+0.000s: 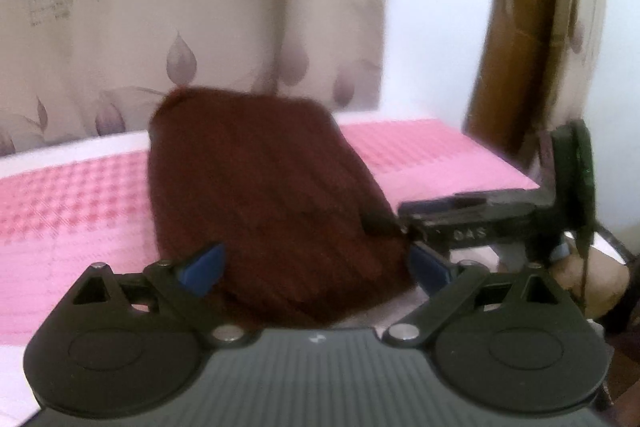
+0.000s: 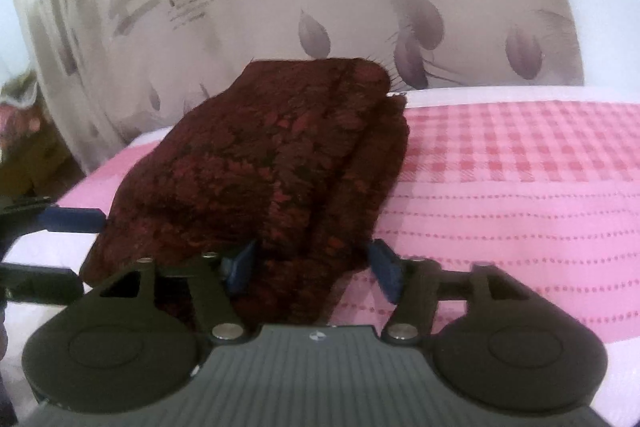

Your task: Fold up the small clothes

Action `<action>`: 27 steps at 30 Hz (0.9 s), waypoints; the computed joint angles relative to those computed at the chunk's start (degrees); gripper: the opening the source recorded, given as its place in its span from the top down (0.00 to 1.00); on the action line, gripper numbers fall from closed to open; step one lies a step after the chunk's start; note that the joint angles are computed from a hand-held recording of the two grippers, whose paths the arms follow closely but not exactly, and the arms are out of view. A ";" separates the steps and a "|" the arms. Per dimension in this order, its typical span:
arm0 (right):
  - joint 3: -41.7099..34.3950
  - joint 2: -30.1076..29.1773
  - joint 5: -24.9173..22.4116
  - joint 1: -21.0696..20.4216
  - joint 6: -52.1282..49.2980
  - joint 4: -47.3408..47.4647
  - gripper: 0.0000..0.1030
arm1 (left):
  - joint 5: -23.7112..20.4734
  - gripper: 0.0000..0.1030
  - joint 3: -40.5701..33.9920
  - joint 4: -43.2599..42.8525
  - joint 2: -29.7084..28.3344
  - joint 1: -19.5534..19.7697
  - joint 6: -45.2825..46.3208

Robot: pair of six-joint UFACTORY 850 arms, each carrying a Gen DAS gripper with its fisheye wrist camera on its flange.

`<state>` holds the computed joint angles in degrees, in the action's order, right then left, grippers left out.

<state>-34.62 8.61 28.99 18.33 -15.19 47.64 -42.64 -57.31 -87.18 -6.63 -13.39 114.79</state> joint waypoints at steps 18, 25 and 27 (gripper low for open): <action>-3.55 -2.30 -4.92 -6.74 20.88 -18.98 0.00 | 12.05 0.03 -9.79 -7.86 -7.93 -3.29 9.31; -5.35 -4.73 -7.12 -11.23 37.20 -36.87 0.00 | -12.00 0.00 -31.37 13.21 -26.24 2.18 -25.18; -5.03 -4.17 -6.68 -11.17 37.74 -36.24 0.00 | -20.19 0.00 -39.07 16.59 -32.47 3.20 -34.82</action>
<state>-39.65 4.44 22.31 7.16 22.55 11.40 -62.83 -96.38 -70.59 -39.10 -10.18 79.97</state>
